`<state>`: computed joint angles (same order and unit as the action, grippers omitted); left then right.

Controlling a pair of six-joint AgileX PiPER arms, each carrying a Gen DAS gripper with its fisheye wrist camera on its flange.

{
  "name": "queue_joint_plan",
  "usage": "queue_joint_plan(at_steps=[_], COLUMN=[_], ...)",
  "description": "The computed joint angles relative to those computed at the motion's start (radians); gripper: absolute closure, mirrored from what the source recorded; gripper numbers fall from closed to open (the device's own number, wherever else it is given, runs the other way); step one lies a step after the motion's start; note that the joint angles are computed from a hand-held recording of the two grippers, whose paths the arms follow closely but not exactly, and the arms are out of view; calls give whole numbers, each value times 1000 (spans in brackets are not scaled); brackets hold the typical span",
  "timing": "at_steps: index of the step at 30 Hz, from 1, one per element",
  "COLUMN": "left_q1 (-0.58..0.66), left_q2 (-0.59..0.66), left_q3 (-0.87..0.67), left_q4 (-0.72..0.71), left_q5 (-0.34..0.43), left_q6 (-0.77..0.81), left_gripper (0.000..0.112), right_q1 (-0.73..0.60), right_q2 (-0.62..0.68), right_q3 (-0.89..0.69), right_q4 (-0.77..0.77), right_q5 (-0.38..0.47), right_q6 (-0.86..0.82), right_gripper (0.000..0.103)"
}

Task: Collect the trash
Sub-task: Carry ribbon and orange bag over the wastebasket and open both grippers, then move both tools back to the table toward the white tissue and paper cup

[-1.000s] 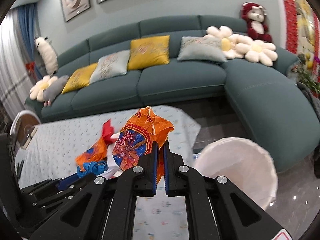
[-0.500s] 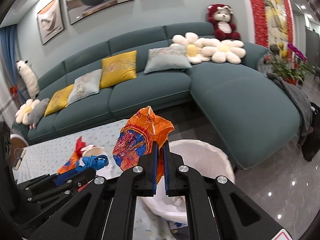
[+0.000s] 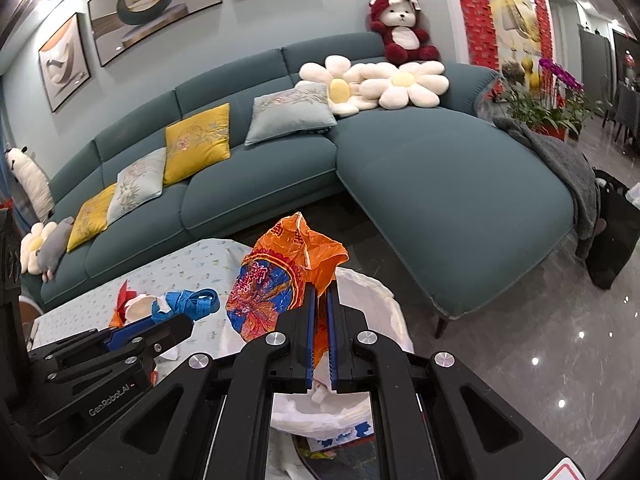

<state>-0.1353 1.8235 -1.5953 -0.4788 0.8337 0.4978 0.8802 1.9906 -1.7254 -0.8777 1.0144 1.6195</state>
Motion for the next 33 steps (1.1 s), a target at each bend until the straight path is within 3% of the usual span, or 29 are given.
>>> queue_joint_plan(at_steps=[6,18,21,23,25,33], left_q1=[-28,-9,11,23,38,125], left_q2=[39,74,68,62,55,35], left_q3=[-30,-63,-48,-37,-24,17], left_q4=[-1,37,42,46,49,36], left_q5=[-7,-13,-24,-31,-39,-46], left_q6=[-3,-63,-68,-72,-75,-66], left_gripper=[85,62,56,52,47,41], right_q1=[-26,-46,-44,-43,-34,-7], right_q2=[-12,43,70,83,100,182], right_q3=[41,-14,-56,-79,-109,-277], right_q4=[1,34,43,45,39,70], right_q5=[-29,-55,-44,-39,-23,34], right_q6=[21,-25,-54,-67,-72,-168], right_gripper=[98,97,88,73,66,59])
